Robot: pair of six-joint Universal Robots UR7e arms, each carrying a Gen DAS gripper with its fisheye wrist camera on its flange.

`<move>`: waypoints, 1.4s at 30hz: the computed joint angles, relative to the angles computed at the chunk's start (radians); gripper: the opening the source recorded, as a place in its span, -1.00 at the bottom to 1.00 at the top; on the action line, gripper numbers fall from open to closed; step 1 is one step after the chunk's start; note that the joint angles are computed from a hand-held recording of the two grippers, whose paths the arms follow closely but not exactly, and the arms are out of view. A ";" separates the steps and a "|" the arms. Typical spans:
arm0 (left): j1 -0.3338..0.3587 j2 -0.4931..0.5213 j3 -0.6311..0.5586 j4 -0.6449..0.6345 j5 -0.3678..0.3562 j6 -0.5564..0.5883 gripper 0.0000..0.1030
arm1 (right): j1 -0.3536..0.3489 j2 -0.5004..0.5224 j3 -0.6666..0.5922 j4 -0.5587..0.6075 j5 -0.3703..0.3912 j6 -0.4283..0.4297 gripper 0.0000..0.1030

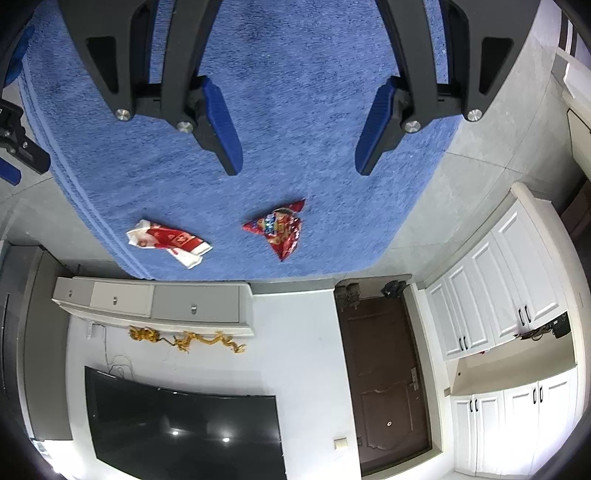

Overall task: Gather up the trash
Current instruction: 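Move both open tools back over the towel toward the remaining wrappers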

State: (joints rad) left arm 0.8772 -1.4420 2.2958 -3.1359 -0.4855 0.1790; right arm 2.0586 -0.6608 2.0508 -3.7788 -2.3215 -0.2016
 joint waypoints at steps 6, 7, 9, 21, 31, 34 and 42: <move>0.031 -0.007 -0.015 0.124 -0.007 -0.081 0.19 | -0.018 0.007 -0.007 0.041 0.024 0.016 1.00; 0.036 -0.008 -0.019 0.151 -0.010 -0.097 0.19 | -0.020 0.009 -0.008 0.044 0.026 0.016 1.00; 0.048 -0.019 -0.026 0.232 -0.030 -0.147 0.19 | -0.025 0.011 -0.012 0.058 0.031 0.017 1.00; 0.085 -0.069 -0.053 0.564 -0.263 -0.305 0.19 | -0.050 0.020 -0.029 0.096 0.052 0.016 1.00; 0.075 -0.058 -0.049 0.632 -0.348 -0.317 0.19 | -0.060 0.013 -0.025 0.096 0.045 0.023 1.00; 0.072 -0.060 -0.045 0.631 -0.353 -0.312 0.19 | -0.062 0.009 -0.022 0.093 0.044 0.025 1.00; 0.069 -0.064 -0.043 0.628 -0.353 -0.308 0.19 | -0.064 0.004 -0.018 0.093 0.046 0.027 1.00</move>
